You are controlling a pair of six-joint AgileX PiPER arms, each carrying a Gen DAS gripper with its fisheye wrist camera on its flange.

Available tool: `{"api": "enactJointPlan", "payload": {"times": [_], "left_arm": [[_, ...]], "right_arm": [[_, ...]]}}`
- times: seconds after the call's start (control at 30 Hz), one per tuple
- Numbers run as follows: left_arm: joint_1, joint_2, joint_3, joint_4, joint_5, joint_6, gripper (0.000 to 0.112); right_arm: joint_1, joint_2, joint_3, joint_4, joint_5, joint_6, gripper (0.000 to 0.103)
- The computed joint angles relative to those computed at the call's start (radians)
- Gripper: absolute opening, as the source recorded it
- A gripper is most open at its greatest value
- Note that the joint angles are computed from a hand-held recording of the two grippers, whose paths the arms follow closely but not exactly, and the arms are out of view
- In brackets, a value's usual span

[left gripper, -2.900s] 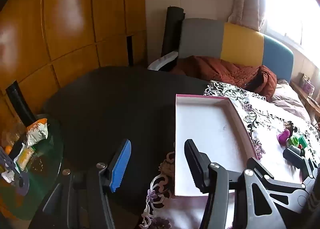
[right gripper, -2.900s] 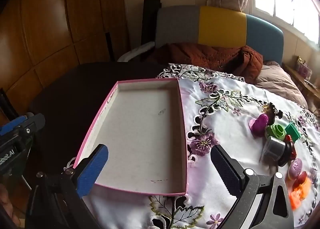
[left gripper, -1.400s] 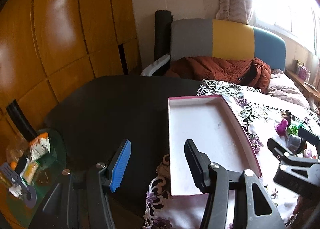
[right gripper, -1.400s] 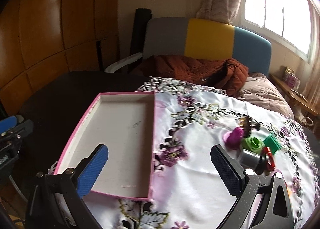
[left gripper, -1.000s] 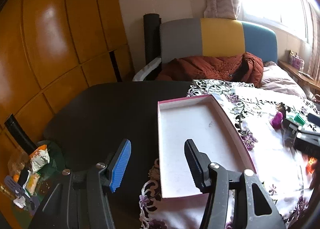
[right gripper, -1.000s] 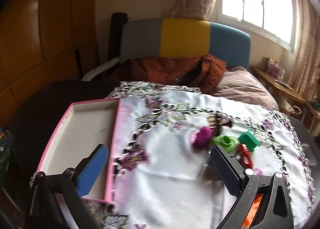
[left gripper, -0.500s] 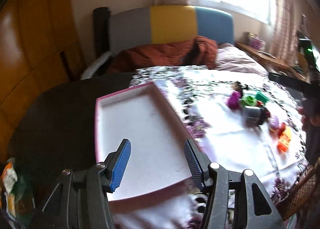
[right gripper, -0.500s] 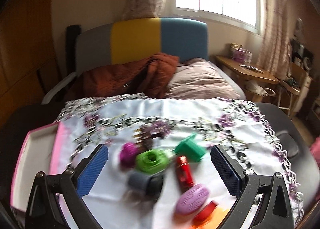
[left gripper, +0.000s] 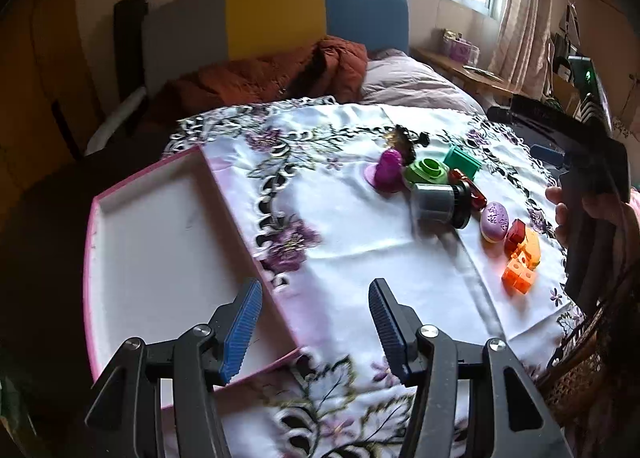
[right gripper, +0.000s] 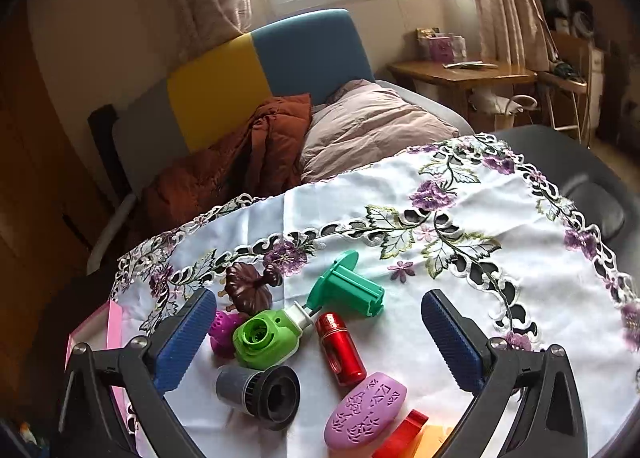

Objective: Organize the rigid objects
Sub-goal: 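Grasp the grey-black cylinder with the left gripper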

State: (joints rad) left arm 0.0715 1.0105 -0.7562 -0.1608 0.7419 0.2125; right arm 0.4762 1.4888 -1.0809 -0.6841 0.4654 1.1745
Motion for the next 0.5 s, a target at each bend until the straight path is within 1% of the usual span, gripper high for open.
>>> {"api": "enactJointPlan", "payload": {"times": [0.13,0.2,0.27,0.33,0.43,0.5], "left_arm": [[-0.007,0.094,-0.022,-0.121,-0.001,0.094,0.056],[-0.001,0.152,-0.047,-0.197,0.021,0.154,0.056],[0.0,0.217,-0.089,-0.27,0.062,0.206,0.056],[-0.04,0.27,-0.135,-0.268,0.065,0.185,0.056],[-0.082,0.354,-0.208,-0.293,0.08,0.172,0.056],[-0.125,0.396,-0.24,-0.289,0.059,0.157,0.056]], "right_arm": [[-0.022,0.0,0.004,0.043,-0.018,-0.02,0.103],[-0.031,-0.005,0.009,0.056,-0.024,-0.019,0.103],[-0.04,-0.011,0.013,0.058,-0.026,-0.007,0.103],[-0.049,-0.019,0.022,0.05,-0.03,0.016,0.103],[-0.069,-0.024,0.031,0.084,-0.047,0.004,0.103],[-0.08,-0.025,0.034,0.111,-0.057,-0.013,0.103]]}}
